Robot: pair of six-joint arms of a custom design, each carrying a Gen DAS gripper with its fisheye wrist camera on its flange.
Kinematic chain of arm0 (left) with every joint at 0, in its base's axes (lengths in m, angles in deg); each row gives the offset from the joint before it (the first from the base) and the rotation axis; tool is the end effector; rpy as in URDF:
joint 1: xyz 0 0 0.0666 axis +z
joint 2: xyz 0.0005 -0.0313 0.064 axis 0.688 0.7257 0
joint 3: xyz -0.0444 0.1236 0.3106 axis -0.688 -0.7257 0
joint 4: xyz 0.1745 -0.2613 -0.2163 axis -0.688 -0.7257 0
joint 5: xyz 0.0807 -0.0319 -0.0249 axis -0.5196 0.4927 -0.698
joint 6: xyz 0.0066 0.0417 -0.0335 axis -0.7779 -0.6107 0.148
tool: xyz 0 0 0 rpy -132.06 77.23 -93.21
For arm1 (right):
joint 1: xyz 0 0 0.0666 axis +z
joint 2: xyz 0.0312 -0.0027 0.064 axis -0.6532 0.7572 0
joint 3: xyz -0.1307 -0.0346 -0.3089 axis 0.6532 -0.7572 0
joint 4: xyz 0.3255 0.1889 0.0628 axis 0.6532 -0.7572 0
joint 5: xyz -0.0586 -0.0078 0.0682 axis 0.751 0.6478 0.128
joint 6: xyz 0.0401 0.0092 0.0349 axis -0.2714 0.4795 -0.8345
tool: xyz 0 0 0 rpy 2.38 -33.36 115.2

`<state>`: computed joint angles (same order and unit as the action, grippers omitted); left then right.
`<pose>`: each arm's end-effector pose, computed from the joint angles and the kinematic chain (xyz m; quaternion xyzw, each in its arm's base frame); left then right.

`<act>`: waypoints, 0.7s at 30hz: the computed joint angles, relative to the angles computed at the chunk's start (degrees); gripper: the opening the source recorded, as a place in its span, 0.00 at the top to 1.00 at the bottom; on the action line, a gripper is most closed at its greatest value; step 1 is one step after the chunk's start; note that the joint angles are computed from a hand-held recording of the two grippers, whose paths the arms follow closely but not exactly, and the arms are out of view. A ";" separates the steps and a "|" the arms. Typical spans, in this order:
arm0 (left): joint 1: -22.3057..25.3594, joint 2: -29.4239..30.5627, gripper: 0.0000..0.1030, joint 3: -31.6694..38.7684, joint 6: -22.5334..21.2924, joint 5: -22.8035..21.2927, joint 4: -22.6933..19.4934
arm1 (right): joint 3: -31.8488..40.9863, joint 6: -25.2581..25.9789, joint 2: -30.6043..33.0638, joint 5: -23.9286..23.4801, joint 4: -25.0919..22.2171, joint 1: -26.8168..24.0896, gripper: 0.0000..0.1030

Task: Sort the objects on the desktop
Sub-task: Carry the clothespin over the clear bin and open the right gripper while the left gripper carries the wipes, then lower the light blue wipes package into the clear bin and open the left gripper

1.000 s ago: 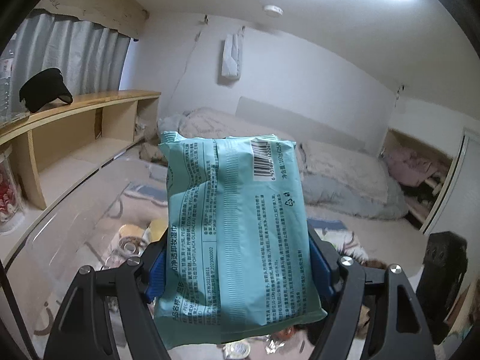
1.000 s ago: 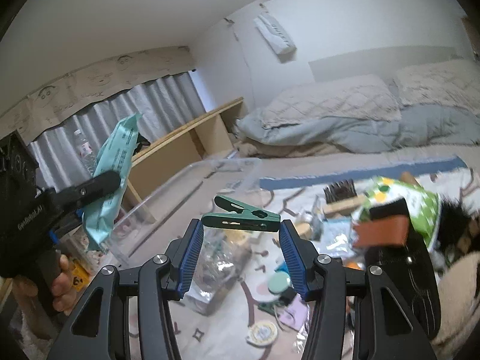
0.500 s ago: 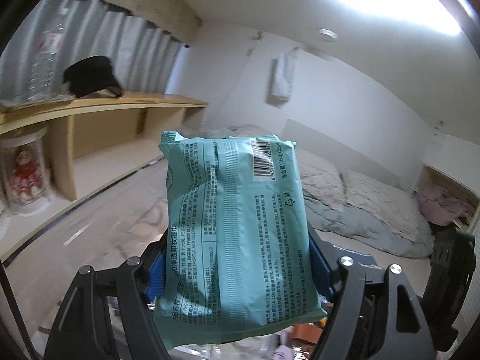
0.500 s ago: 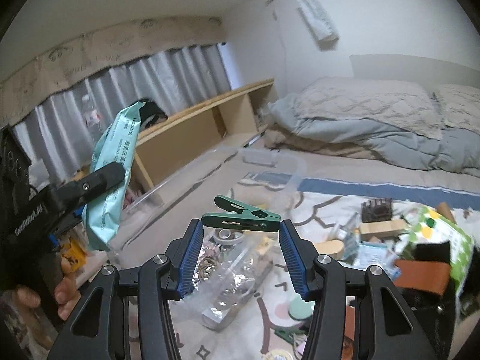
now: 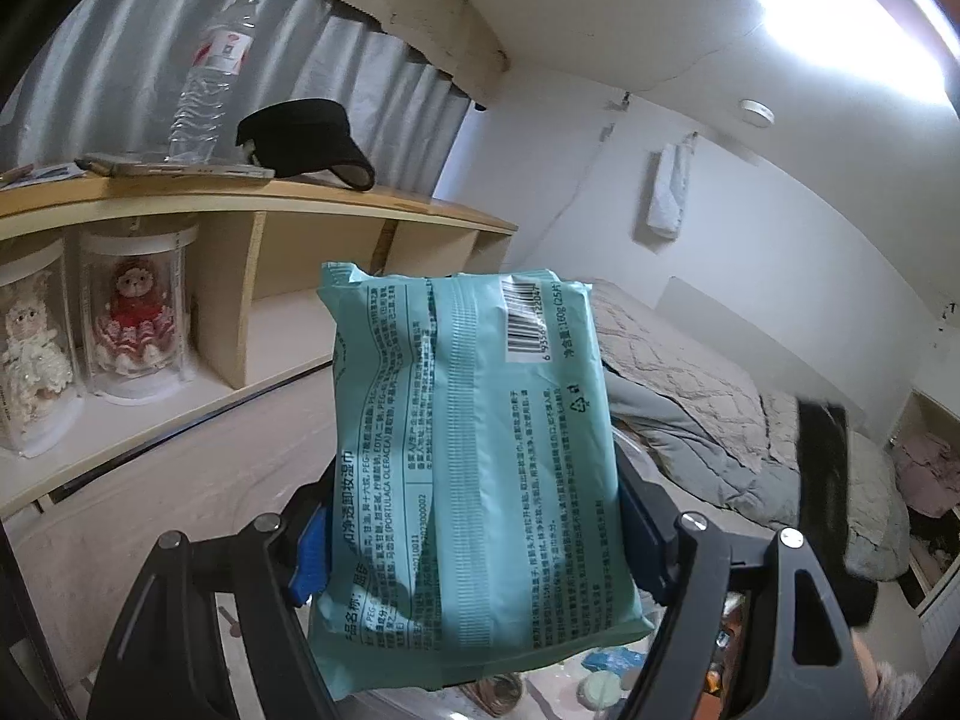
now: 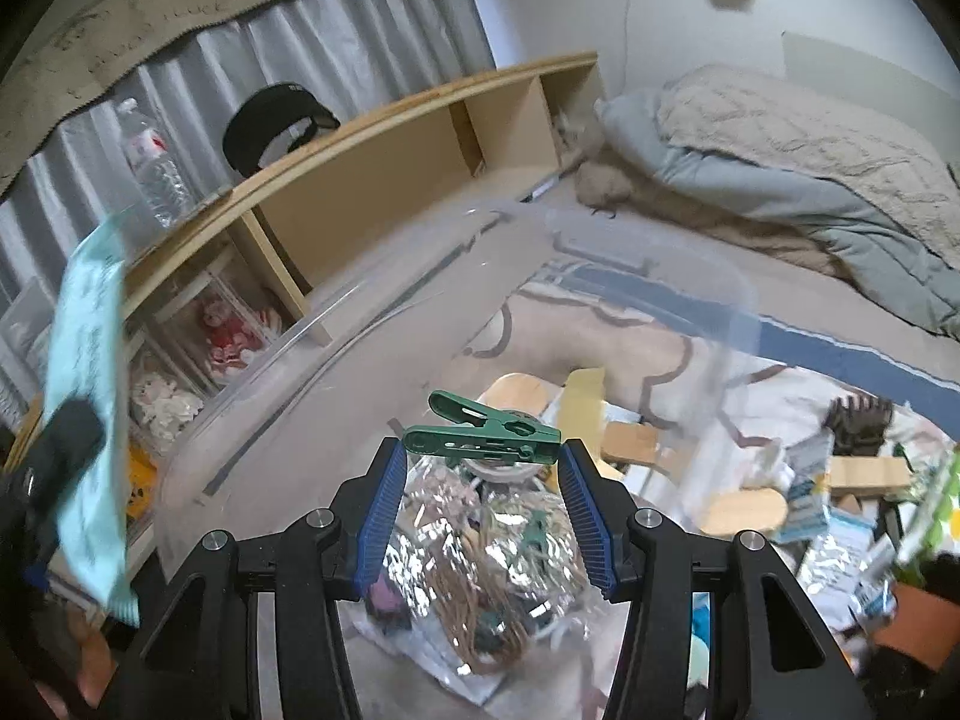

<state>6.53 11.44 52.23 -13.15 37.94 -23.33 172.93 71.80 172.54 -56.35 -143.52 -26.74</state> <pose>0.3579 -0.2409 0.4466 -0.2080 0.7987 -0.0766 0.5595 0.5262 0.1459 0.4415 -0.1783 0.8925 0.2368 0.3401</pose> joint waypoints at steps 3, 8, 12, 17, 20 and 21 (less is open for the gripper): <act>0.70 -0.31 0.25 -0.59 0.62 0.12 -0.21 | 5.97 -1.74 4.45 0.76 -2.50 0.73 0.48; 1.70 -0.56 0.25 -1.47 0.99 1.15 0.19 | 14.05 -6.02 10.49 -2.95 -6.30 0.56 0.14; 2.01 -0.40 0.25 -1.63 1.19 1.59 0.22 | 12.21 -5.95 9.29 -3.07 -4.49 0.41 0.14; 2.24 0.06 0.25 -1.53 1.02 2.77 0.74 | 3.20 -4.36 2.76 -1.97 1.74 -0.32 0.14; 2.04 0.41 0.25 -1.39 0.70 2.97 1.20 | -4.57 -4.68 -2.80 -3.71 6.67 -1.69 0.14; 2.01 0.53 0.25 -1.24 0.63 3.14 1.22 | -8.10 -4.98 -5.47 -4.79 8.85 -2.50 0.14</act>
<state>8.53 11.98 50.99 -12.52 41.09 -22.11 164.84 66.82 167.07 -61.14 -134.67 -29.24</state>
